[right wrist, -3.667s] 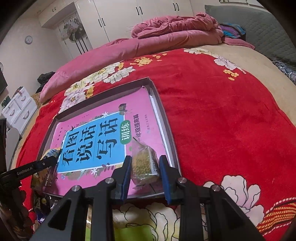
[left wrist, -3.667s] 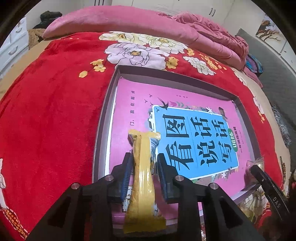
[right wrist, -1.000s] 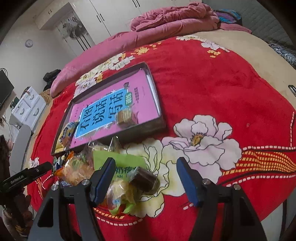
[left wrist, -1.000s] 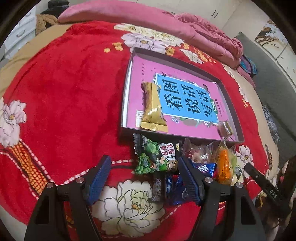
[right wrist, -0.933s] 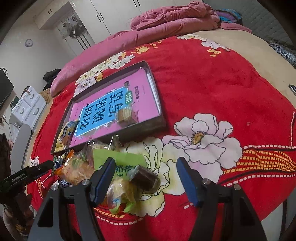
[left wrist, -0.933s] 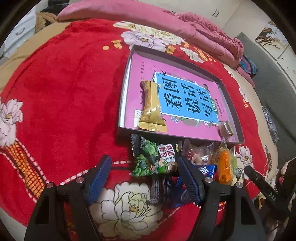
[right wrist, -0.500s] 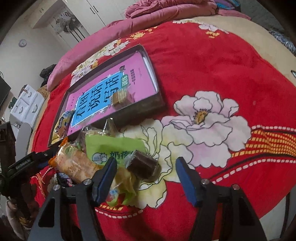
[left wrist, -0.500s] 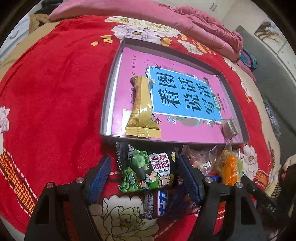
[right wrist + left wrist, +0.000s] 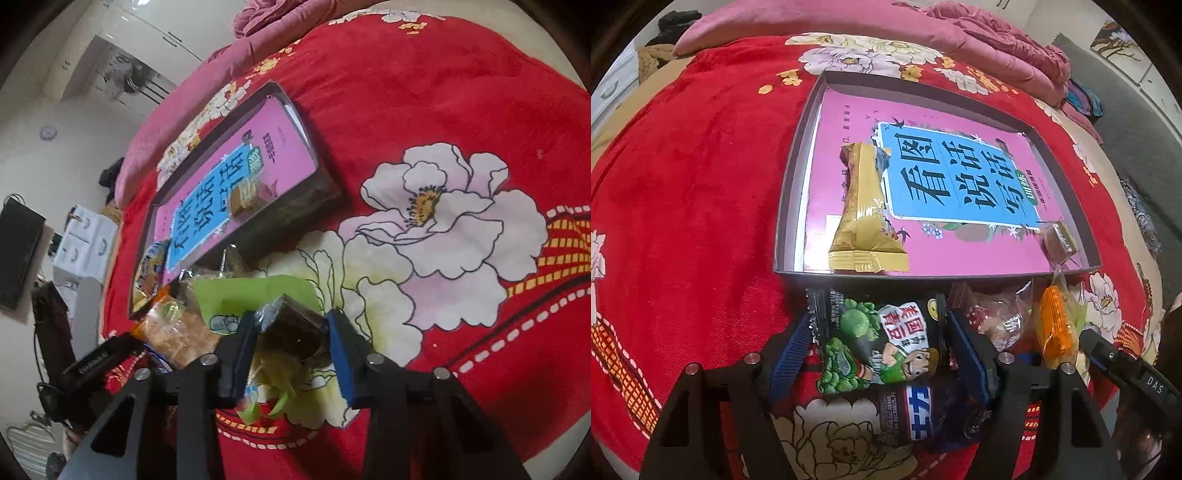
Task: Organize snacks
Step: 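Lift the green bag with the left tool while the right tool lifts the brown candy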
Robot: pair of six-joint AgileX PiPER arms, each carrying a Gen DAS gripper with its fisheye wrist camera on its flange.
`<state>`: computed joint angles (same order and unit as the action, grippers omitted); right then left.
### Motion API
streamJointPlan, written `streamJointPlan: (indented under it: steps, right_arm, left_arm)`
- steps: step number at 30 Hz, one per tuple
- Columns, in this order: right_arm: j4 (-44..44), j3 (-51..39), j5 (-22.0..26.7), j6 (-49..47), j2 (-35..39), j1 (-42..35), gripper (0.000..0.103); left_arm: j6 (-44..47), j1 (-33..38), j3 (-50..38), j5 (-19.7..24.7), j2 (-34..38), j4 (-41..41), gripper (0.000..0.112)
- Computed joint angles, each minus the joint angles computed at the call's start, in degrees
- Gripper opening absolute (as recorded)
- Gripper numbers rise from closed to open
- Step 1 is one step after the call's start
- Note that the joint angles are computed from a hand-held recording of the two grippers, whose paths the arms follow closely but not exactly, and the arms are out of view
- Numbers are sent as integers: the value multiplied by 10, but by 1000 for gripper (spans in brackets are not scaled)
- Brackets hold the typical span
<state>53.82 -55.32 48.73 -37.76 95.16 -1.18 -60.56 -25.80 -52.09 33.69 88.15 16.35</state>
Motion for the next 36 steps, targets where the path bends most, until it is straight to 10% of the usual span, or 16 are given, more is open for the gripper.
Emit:
streamJointPlan:
  steps: [36]
  right_arm:
    - [-41, 25, -125, -19, -83, 40, 38]
  left_arm:
    - [32, 14, 60, -30, -94, -31, 50]
